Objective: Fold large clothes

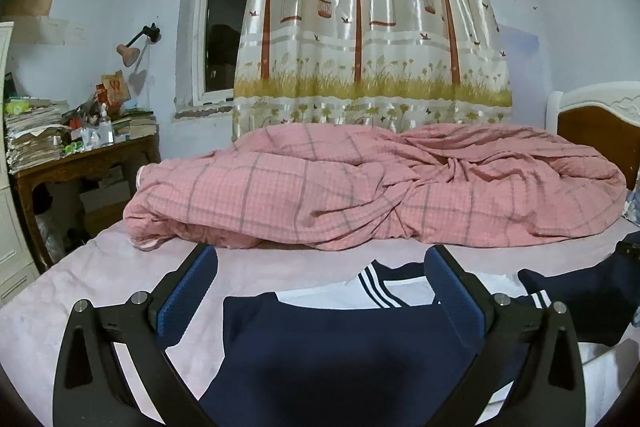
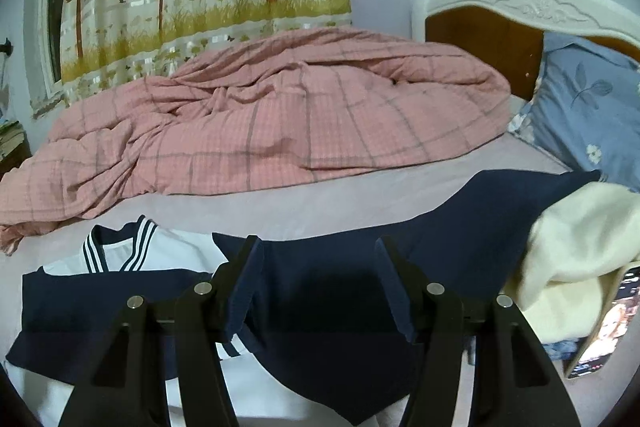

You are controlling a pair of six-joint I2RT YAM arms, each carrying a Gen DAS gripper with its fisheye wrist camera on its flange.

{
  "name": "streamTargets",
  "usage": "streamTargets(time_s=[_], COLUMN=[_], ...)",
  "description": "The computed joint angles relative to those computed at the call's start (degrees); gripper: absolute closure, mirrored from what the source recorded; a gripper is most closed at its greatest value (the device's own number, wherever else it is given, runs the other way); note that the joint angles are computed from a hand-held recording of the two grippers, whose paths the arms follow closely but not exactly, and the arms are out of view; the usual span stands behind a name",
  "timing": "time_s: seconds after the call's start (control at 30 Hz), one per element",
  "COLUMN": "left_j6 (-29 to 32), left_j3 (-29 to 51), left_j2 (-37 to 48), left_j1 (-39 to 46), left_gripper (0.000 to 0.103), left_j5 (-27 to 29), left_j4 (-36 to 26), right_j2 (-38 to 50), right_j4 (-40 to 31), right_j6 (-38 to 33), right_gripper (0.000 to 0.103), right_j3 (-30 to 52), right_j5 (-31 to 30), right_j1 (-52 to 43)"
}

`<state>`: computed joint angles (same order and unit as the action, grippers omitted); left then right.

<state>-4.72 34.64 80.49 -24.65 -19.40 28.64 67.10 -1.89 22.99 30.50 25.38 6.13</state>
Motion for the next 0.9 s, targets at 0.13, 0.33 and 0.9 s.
streamTargets(time_s=[0.13,0.33,0.9], left_j6=[-0.3,-2.0,-1.3], left_j3=[2.4,7.2,14.4], left_j2=[5.3,14.4,26.9], left_j1=[1.8,5.5,8.4], left_gripper=[0.0,0.0,0.0], left_j5=[0.6,3.2,6.7], left_j4=[-0.2,-2.0,-5.6], right_j2=[5.1,11.1,16.5], right_j4=[5.5,10.0,12.5], right_j6=[-2.1,-2.3,-3.0], right_gripper=[0.043,0.043,0.043], right_j3=[-0.6,-0.6,0.3], right_j5=[-1.8,-4.9,-4.4], right_j1=[-1.4,-3.2,-3.6])
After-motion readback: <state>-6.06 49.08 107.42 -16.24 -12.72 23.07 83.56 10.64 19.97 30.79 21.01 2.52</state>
